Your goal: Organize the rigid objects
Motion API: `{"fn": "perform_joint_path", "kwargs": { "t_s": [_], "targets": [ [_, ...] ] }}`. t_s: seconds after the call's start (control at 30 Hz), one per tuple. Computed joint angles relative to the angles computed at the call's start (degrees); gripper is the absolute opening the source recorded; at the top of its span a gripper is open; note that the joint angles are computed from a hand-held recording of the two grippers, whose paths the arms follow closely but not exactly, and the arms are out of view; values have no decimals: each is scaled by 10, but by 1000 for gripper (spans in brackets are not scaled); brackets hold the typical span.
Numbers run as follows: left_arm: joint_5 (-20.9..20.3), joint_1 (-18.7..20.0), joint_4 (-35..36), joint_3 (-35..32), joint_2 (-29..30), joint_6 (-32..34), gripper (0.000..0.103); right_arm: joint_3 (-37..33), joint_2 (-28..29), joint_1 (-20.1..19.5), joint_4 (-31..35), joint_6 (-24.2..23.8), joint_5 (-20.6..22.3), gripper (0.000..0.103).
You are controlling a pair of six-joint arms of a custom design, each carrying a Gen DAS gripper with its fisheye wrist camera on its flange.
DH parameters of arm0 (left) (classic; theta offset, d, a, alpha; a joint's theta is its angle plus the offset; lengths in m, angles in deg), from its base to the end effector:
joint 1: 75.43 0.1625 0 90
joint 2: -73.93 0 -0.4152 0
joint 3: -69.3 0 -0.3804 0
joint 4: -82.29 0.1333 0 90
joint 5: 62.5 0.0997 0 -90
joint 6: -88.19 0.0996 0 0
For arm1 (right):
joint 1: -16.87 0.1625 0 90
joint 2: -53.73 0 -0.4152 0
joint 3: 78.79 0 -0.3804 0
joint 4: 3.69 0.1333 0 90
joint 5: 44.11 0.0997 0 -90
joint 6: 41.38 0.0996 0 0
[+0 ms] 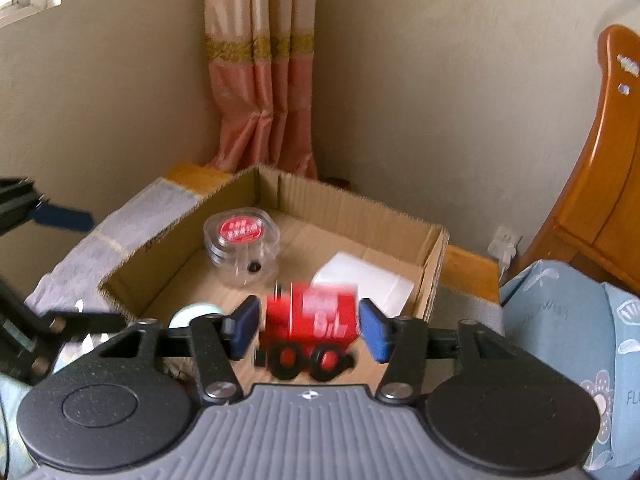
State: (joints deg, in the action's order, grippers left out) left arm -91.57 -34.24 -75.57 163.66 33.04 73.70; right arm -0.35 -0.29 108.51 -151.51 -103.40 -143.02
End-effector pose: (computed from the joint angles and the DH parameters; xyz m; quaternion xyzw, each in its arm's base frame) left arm -0.3432 -0.5932 0.1065 0.1916 0.8358 -0.3558 0.3716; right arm 0.1387 -0.7240 0.3140 0.4847 -0.8231 0.2102 0.2084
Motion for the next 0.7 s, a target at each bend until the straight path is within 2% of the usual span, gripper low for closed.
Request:
{"fn": "perform_joint_path", "kwargs": {
  "t_s": [0.03,0.07,0.1,0.17,0.33,0.43,0.7],
  "targets": [
    [5,-3,-3,4,-1,-1,95,4,0,1,-17,2,-2,94],
    [11,-5,-9,8,-1,-1,95,11,-1,1,-33,3,2,101],
    [17,-8,-16,14,-2,-1,96,18,-5,-1,-43,4,12,103],
    [23,-13,-28,26,-6,-1,99,19,-12,-2,-32,7,16,103],
    [21,-25,-35,53,-21,-27,100,47,-35,-5,-50,7,16,103],
    [34,-36,-43,70,-25,-40,100,69,-54,-12,-57,13,22,103],
    [61,-60,-79,125,-35,-91,102,158,-112,-38,-95,4,40,103]
  ]
}}
